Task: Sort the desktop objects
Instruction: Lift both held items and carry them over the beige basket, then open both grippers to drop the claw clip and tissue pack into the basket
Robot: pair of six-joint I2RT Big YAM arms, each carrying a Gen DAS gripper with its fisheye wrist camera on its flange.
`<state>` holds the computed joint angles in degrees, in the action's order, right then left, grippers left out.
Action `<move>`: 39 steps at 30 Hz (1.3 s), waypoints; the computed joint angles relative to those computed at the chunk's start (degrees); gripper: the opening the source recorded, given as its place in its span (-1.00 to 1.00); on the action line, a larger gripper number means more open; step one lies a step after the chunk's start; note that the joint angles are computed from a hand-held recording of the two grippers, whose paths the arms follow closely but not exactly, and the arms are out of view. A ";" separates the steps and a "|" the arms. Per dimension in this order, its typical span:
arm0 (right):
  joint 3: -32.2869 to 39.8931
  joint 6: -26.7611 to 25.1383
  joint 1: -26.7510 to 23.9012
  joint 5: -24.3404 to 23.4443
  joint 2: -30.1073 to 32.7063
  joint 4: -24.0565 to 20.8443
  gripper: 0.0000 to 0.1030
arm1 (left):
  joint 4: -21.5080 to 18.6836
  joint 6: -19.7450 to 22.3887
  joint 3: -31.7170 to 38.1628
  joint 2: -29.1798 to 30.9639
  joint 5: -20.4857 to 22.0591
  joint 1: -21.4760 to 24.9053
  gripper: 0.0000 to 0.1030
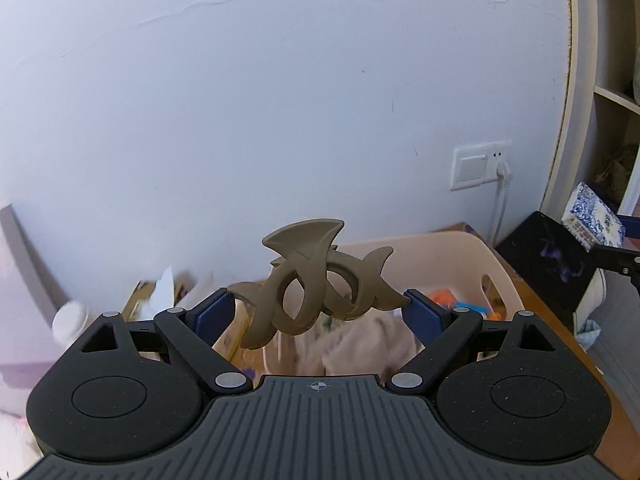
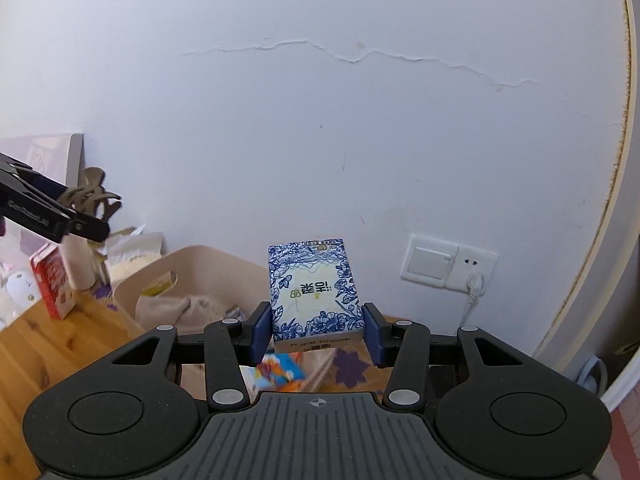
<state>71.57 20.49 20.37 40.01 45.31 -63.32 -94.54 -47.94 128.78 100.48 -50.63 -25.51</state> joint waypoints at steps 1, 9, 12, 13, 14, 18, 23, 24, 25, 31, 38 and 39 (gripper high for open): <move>0.00 -0.54 -1.19 -0.85 0.57 0.98 -0.13 | 1.10 1.26 0.13 0.26 0.51 0.78 0.77; -0.27 -3.69 -7.48 -6.70 5.84 6.38 -0.13 | 8.38 5.04 -2.23 1.87 6.61 5.66 0.77; -0.64 -4.09 -9.39 -8.93 7.94 7.58 -0.13 | 9.53 5.40 -3.56 2.76 8.85 6.93 0.77; -0.75 -3.98 -9.88 -9.51 8.50 7.82 -0.13 | 9.92 5.51 -4.10 2.91 9.42 7.24 0.77; -0.91 -3.74 -10.42 -10.14 9.17 8.03 -0.13 | 10.22 5.63 -4.48 3.26 10.10 7.66 0.78; -1.63 -2.58 -12.26 -13.39 11.50 8.30 -0.13 | 11.45 4.78 -6.14 4.24 12.90 9.44 0.78; -3.19 -1.10 -12.76 -17.16 13.80 8.01 -0.13 | 11.90 3.59 -7.86 4.69 15.69 10.95 0.78; -3.29 -1.13 -12.81 -17.40 14.12 7.98 -0.13 | 12.24 3.96 -8.29 4.64 15.66 11.08 0.78; -3.40 -1.10 -12.85 -17.76 14.53 7.81 -0.13 | 12.69 4.08 -8.84 4.55 15.73 11.24 0.78; -2.97 -1.79 -13.69 -20.61 16.41 6.42 -0.13 | 14.28 3.39 -10.55 4.20 18.88 12.12 0.78; -3.26 -1.43 -12.88 -20.07 16.39 6.18 0.22 | 15.49 2.21 -11.37 3.64 19.58 12.26 0.79; -3.22 -1.22 -12.79 -19.92 16.32 6.10 0.29 | 15.34 2.02 -11.28 3.69 19.22 12.18 0.79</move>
<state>68.35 19.27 7.58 20.09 61.63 -57.22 -79.20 -45.92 117.50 104.18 -31.40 -13.33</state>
